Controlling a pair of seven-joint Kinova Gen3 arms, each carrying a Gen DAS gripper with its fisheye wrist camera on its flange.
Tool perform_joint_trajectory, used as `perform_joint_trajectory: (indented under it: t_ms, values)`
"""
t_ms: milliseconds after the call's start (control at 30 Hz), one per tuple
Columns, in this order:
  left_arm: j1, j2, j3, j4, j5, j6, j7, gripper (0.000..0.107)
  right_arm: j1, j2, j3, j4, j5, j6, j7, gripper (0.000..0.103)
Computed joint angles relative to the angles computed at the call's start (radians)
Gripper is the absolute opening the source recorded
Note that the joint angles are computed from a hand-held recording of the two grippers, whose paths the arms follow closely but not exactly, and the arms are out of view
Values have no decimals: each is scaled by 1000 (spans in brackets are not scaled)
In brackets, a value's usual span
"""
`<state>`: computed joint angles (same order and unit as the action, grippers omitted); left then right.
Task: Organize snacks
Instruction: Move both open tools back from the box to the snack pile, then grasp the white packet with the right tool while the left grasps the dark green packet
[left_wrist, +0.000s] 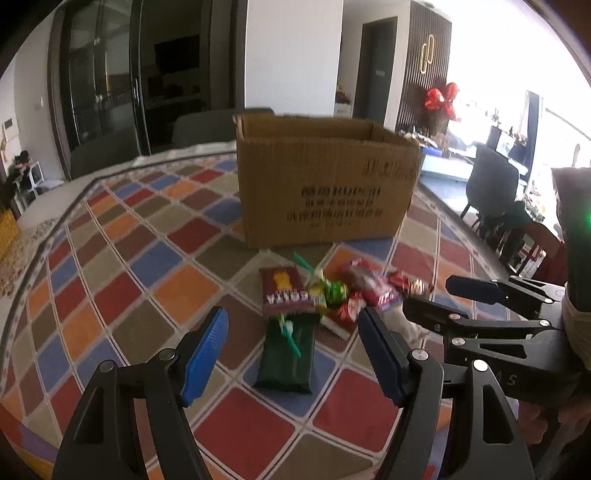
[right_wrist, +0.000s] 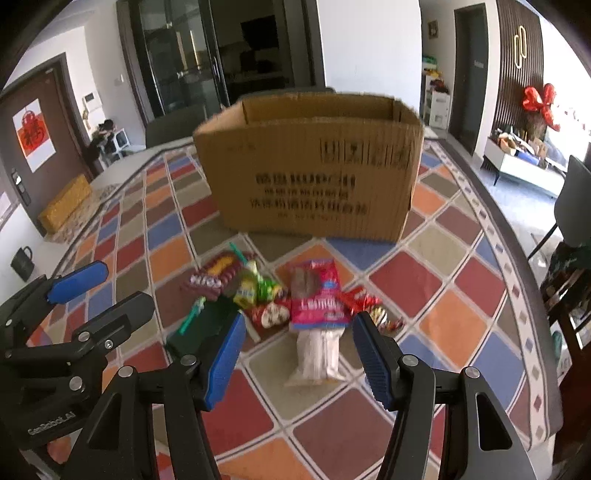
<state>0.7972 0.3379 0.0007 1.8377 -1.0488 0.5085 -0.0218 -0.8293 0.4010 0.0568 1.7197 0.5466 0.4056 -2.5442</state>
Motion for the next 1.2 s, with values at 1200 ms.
perform_joint_trajectory:
  t_ms: [1200]
  values:
    - [-24,167,-144,-61,521,-186,-509,51,107,147,-56,-92,-290,48,237,51]
